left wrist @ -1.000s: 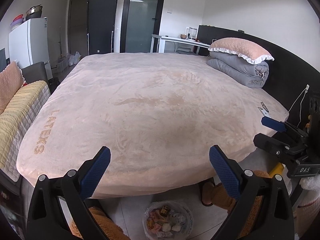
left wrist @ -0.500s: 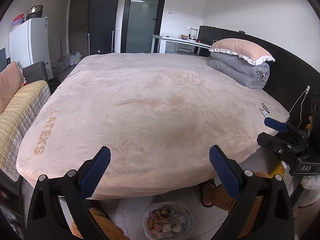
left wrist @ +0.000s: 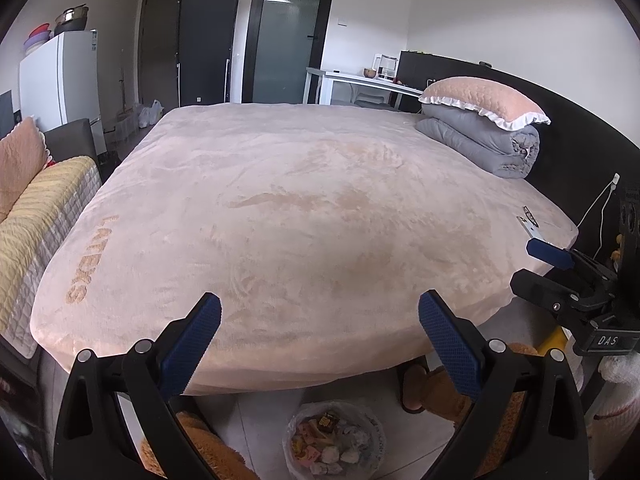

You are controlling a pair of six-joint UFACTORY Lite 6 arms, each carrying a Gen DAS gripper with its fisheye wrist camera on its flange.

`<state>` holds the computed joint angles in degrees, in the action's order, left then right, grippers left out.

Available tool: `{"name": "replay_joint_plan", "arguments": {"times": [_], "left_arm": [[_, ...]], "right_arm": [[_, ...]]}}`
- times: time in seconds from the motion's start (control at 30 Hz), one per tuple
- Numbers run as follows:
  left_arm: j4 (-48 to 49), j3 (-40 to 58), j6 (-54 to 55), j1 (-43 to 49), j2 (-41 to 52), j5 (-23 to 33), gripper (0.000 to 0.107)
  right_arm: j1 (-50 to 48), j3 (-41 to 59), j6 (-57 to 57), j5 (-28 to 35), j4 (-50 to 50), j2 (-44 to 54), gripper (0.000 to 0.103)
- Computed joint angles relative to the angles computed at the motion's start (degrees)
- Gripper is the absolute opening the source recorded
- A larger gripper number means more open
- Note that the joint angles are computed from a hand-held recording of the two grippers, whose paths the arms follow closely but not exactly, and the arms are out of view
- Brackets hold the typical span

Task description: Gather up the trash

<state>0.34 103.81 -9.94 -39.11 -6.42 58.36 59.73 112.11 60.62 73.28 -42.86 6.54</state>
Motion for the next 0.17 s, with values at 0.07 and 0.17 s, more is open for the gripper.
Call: {"name": "replay_joint_plan", "arguments": {"times": [0.07, 0.17], "left_arm": [[0.7, -0.2, -0.6, -0.4, -0.1, 0.0, 0.097], [0.9, -1.1, -0.9, -0.6, -0.5, -0.2, 0.097]], "right_arm": [[-0.4, -0.5, -0.2, -0.4, 0.4, -0.5, 0.099], [-0.2, -1.4, 0.4, -0.4, 0.3, -1.2, 0.099]]}}
